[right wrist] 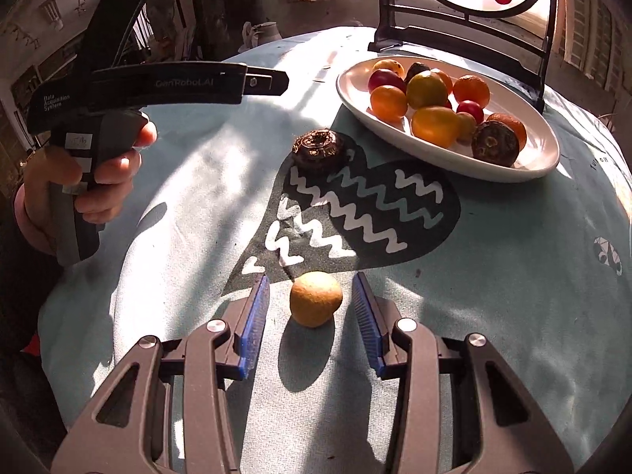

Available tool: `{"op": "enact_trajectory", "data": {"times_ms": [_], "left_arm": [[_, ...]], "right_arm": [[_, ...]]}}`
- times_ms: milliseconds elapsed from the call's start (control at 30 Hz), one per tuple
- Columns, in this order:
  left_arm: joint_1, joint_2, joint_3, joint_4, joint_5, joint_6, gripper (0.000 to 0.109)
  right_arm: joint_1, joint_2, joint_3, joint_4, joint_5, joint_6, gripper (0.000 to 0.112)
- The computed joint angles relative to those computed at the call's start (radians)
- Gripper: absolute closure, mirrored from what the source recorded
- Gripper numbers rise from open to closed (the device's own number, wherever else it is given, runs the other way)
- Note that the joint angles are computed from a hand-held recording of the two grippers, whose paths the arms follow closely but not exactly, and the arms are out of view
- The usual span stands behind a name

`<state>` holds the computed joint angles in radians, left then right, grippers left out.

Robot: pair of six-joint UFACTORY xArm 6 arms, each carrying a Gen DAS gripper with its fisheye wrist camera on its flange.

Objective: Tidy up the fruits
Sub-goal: 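Grasp a small tan fruit with the right gripper while the left gripper grasps the last brown fruit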

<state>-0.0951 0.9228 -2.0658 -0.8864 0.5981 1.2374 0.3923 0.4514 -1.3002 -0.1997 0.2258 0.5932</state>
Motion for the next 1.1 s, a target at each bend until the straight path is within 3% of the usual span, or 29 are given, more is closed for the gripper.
{"op": "enact_trajectory", "data": {"times_ms": [133,233,333,500,600,733,867,1100], "left_arm": [[0.000,0.010,-0.014,0.011,0.002,-0.019,0.008],[-0.001,0.011,-0.015,0.018,0.003,-0.024,0.008],[-0.001,0.008,-0.008,0.024,0.025,-0.017,0.008],[-0.013,-0.035,0.068,-0.013,0.060,0.101,0.008],[-0.027,-0.060,0.120,-0.027,0.050,0.164,0.009],[-0.041,-0.068,0.149,-0.015,0.043,0.205,0.020],[-0.047,-0.043,0.121,0.046,0.062,0.164,0.035],[-0.054,-0.003,0.070,0.110,0.082,0.103,0.043]], "right_arm": [[0.000,0.004,-0.014,-0.121,0.037,0.087,0.078],[-0.005,-0.003,-0.001,-0.119,0.020,0.090,0.085],[-0.020,-0.022,0.041,-0.036,-0.052,0.081,0.085],[-0.066,-0.051,0.076,-0.200,-0.085,0.318,0.085],[-0.074,-0.058,0.101,-0.115,-0.124,0.288,0.085],[-0.086,-0.066,0.110,-0.172,-0.133,0.363,0.085],[-0.078,-0.068,0.125,-0.059,-0.156,0.275,0.085],[-0.079,-0.069,0.124,-0.081,-0.158,0.297,0.085]]}}
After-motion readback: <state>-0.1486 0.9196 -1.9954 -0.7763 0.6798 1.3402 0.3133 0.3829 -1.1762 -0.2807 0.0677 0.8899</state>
